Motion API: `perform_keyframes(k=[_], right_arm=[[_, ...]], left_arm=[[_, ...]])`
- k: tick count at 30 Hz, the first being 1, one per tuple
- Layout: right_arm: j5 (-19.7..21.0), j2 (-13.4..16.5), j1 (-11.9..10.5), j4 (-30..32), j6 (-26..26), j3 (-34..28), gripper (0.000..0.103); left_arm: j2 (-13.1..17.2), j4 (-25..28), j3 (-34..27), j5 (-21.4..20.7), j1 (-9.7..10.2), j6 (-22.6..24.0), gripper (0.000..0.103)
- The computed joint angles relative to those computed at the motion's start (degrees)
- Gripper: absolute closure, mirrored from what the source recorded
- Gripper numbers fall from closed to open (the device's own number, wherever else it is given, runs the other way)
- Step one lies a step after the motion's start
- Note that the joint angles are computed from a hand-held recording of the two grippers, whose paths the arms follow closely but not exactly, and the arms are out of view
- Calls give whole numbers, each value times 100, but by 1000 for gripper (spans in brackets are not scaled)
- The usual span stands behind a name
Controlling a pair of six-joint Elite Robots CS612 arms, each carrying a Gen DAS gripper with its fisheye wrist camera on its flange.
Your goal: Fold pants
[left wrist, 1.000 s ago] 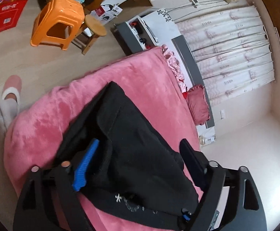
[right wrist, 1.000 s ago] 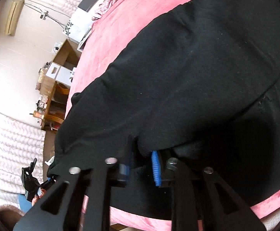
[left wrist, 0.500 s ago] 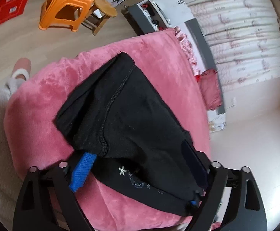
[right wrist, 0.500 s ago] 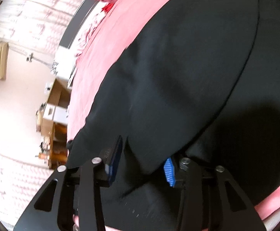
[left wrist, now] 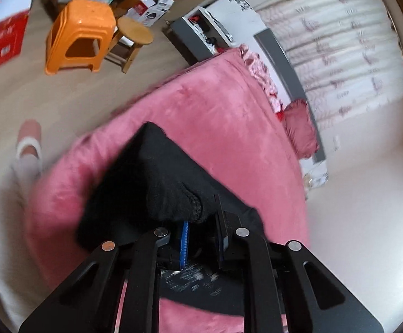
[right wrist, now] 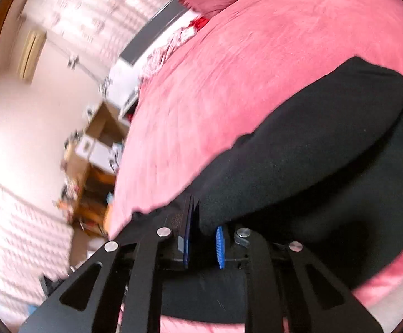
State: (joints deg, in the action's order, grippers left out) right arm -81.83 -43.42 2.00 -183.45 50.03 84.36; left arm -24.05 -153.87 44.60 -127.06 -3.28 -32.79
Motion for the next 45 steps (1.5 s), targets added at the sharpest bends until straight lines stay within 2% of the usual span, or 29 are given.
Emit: perform_keyframes(k=[2,4,6,9,12,13,17,20,23,25,26,27,29,30,33,36,38,42,45], right_arm=[[11,-64,60,375,-106,116,90],[-29,-62,125,731,-59,244,90],[32,14,113,838,293,325,90],[195,210,65,711,888,346,91],[150,214,70,736,797,285,92],[166,121,28,644,711,437,93],[109,57,43,116,661,437,94],[115,52,58,371,446,380,94],[311,229,59,945,573,117,93],[401,300,29,726,799,172,92],[471,325,10,512,949,202,87],[541,349,-9,236,1062,230,72],[393,293,-26,-129,1047,372,57],[306,280,-23,-197,987,377,56],[-81,158,-112,-327,1000,564,57],[-500,114,-234,-576,1391,749,57],[-826,106,-300,-607,1500,791,57],[-1269,155,-507,-747,1822,852,57],[-1482,234,-588,-625,1864,763,58]], left_arm=[[-159,370,280,334,6,411,89],[-229,645,489,490,18,480,93],[-230,876,588,613,27,469,93],[-194,615,681,530,45,291,94],[-272,611,745,632,7,655,94],[-302,545,779,639,0,696,95],[-422,309,976,715,-16,685,95],[-425,687,941,960,-52,984,95],[-421,721,953,1001,-68,961,95],[-445,700,954,1048,-79,1025,94],[-456,700,952,1059,-86,1023,94],[-476,682,966,1054,-91,999,94],[-536,489,1033,1194,-107,904,83],[-577,238,1112,1334,-123,822,70],[-694,-975,1384,1919,-210,594,46],[-655,-1381,1286,2158,-323,749,44],[-529,-1264,1038,2010,-389,839,40],[-169,-597,404,1430,-523,1054,39],[129,157,-129,1069,-676,1786,39]])
